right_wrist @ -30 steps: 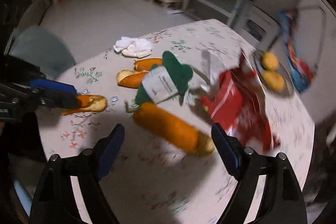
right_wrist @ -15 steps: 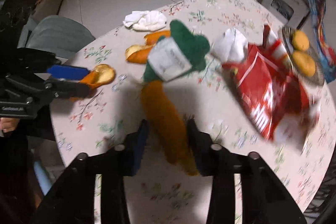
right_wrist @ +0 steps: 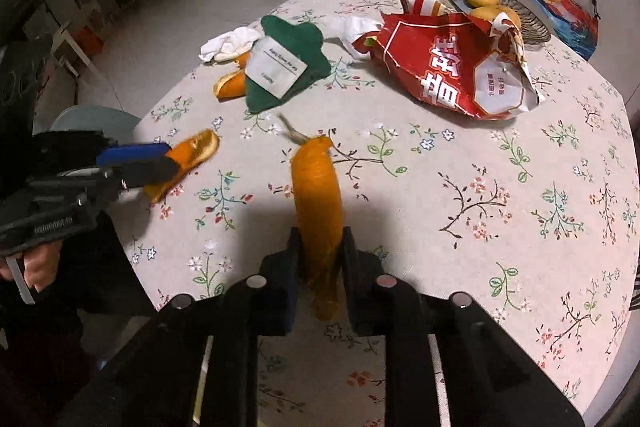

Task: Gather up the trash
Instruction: 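Grasp the long orange peel with the right tool while the left tool holds its peel, then carry the right tool's peel over the basin and open it while the left tool holds its peel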

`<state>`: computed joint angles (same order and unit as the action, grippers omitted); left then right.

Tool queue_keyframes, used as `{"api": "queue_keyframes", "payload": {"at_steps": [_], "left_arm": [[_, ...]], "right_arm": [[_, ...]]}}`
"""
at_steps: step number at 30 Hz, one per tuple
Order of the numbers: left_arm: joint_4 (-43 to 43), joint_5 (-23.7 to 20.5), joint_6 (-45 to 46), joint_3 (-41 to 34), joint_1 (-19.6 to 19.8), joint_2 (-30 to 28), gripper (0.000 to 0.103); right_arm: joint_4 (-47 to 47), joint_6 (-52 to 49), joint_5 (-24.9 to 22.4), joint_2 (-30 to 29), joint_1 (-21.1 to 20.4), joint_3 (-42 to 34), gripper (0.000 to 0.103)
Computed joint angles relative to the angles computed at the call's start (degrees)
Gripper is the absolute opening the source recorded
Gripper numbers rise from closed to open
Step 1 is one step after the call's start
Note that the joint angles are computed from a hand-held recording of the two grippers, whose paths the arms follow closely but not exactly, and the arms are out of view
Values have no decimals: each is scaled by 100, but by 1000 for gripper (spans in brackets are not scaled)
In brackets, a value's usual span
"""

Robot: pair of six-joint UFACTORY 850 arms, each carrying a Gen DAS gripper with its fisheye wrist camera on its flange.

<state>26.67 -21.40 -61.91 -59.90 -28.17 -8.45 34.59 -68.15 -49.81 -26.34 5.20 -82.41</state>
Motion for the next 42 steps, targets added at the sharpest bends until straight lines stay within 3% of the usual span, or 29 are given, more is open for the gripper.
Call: {"api": "queue_keyframes", "payload": {"at_steps": [3, 6, 15, 24, 34, 42], "left_arm": [[34, -74, -58, -71, -54, -89, 18], [331, -113, -352, -84, -107, -95, 16], [3041, -307, -2979, 35, -489, 206, 13], [4449, -664, -4472, 130, -849, 442, 13], [4867, -1160, -5191, 338, -1251, 662, 13], [4809, -1585, -5158, 416, -1585, 748, 13]], "right_arm": [[135, -17, 86, 42, 12, 77, 25], [258, 77, 86, -23, 4, 5, 19], [2357, -89, -394, 489, -773, 633, 17], [3632, -685, -712, 1024, -1060, 1351, 17], [4041, -1023, -939, 1330, -1340, 1793, 17], [4185, -1162, -1055, 1553, -1479, 2087, 17]]}}
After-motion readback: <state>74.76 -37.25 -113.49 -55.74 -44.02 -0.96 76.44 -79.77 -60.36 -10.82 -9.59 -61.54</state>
